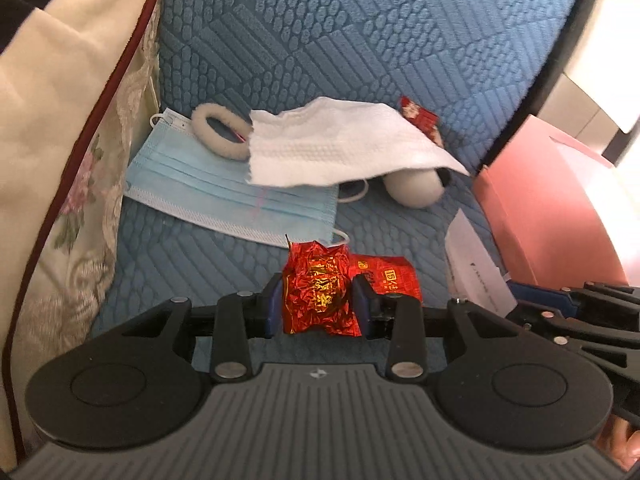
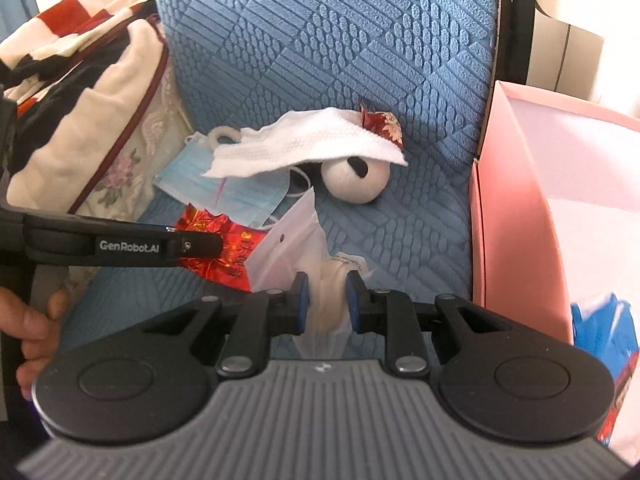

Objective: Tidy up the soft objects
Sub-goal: 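Lift the bagged puff with the right gripper while the left lifts the red wrapper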

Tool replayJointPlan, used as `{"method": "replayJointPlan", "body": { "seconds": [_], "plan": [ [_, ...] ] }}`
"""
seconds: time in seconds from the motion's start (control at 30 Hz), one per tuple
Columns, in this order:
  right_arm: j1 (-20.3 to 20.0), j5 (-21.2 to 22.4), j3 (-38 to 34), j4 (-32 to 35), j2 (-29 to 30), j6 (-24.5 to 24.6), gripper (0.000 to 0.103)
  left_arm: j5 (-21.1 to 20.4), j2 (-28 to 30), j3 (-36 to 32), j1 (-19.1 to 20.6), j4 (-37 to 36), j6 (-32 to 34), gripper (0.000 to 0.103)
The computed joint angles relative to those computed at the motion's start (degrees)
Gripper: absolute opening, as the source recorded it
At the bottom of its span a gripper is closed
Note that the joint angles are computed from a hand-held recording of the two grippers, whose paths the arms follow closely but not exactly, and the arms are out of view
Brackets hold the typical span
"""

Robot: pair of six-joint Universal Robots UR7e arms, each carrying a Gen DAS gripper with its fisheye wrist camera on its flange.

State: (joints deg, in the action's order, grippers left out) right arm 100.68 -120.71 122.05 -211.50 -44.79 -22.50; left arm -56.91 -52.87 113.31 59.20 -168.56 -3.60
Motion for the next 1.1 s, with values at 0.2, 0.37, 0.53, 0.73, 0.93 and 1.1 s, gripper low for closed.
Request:
{"method": "replayJointPlan", "body": {
  "seconds": [0.2,0.37,0.53,0.73,0.93,1.1],
  "plan": [
    [0.6,-0.7,2.2,-2.2,-0.2,1.2,0.024,0.5,-2.1,3.5,-1.6,-1.1,-1.2,0.041],
    [0.9,-0.7,5.4,-2.5,0.0,2.9,0.024,2.4,-5.4,9.0,-3.4,-3.4,-5.7,0.041],
    [1.6,-2.0,8.2,-3.2,0.4,2.1,0.027,3.2,-7.2,14.6,-6.0,-4.3,-12.3,0.041],
    [1.8,-3.5,9.4,-4.9,1.2,2.7,0.040,2.6,-7.2,15.6,-6.6,-4.6,-12.7,0.041],
    [1.8,-5.9,8.2,-4.7,1.9,2.4,0.048,1.7,-7.3,14.8,-5.6,-3.9,-14.0,0.042],
    [2.0,-8.0,7.1,-6.0,3.0,1.3,0.062,1.6,-7.4,14.5,-5.4,-3.7,-14.3,0.042]
  ]
}}
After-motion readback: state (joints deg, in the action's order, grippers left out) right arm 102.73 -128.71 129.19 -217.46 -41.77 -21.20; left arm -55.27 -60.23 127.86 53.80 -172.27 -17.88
